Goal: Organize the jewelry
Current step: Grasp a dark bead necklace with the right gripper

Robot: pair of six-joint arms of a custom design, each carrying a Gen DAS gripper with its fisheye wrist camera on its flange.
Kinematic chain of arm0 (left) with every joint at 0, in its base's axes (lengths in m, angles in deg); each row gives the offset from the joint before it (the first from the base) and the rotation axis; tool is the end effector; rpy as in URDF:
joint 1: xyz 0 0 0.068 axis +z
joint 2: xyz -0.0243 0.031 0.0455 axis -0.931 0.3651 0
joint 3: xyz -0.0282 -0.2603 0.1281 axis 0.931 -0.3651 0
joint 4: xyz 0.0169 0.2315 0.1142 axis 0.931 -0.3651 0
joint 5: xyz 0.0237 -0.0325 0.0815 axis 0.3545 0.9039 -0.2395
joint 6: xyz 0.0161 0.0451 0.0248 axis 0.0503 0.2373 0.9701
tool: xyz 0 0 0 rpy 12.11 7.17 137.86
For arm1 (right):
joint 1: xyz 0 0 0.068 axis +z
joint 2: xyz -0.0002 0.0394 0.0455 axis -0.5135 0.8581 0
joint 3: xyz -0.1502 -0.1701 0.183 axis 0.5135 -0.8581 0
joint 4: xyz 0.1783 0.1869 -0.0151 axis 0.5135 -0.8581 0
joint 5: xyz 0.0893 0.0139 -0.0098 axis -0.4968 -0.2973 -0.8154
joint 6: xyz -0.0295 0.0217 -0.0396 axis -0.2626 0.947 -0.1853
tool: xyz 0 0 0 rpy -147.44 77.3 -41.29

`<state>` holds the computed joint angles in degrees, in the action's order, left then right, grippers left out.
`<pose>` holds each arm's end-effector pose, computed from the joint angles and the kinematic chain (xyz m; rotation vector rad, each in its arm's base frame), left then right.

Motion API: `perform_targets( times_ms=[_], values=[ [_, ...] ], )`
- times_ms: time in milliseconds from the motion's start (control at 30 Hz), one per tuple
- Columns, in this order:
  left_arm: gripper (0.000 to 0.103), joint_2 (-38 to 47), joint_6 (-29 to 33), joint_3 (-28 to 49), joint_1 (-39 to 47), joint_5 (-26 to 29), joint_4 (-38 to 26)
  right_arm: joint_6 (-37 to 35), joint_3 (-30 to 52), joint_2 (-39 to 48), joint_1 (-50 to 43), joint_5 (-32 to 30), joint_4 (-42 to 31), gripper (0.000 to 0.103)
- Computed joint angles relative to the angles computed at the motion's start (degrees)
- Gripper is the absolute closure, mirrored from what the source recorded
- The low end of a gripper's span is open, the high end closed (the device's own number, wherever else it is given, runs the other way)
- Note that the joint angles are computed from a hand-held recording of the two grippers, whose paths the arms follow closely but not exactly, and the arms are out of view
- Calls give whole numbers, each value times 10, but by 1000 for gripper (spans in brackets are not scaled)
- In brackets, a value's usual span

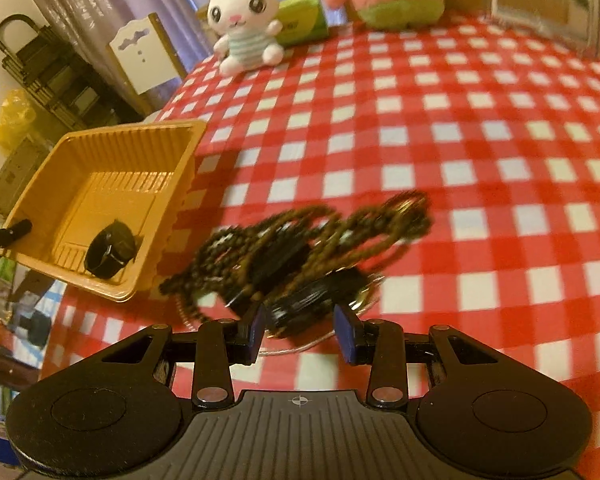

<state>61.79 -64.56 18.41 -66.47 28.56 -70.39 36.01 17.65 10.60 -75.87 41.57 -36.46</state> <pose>0.3372 -0.0032 0.2627 0.2788 2.1674 -0.4523 0.1079 -0.0828 0.2538 0.7204 2.4063 0.3684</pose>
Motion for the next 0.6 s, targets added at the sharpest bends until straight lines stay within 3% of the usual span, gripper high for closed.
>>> perform_targets(
  times_ms=[233, 267, 300, 333, 467, 600],
  values=[
    [94, -14, 8, -3, 15, 4, -18, 118, -32, 15, 76, 37, 72, 65],
    [94, -15, 8, -3, 17, 5, -20, 116, -34, 13, 74, 37, 73, 66],
    [94, -17, 9, -3, 18, 6, -22, 111, -34, 10, 74, 42, 71, 80],
    [94, -17, 10, -3, 19, 6, -23, 95, -30, 10, 67, 36, 60, 82],
    [94, -19, 8, -4, 19, 6, -24, 57, -23, -18, 57, 38, 33, 90],
    [94, -23, 8, -6, 22, 8, -26, -18, 0, -30, -5, 11, -12, 91]
  ],
)
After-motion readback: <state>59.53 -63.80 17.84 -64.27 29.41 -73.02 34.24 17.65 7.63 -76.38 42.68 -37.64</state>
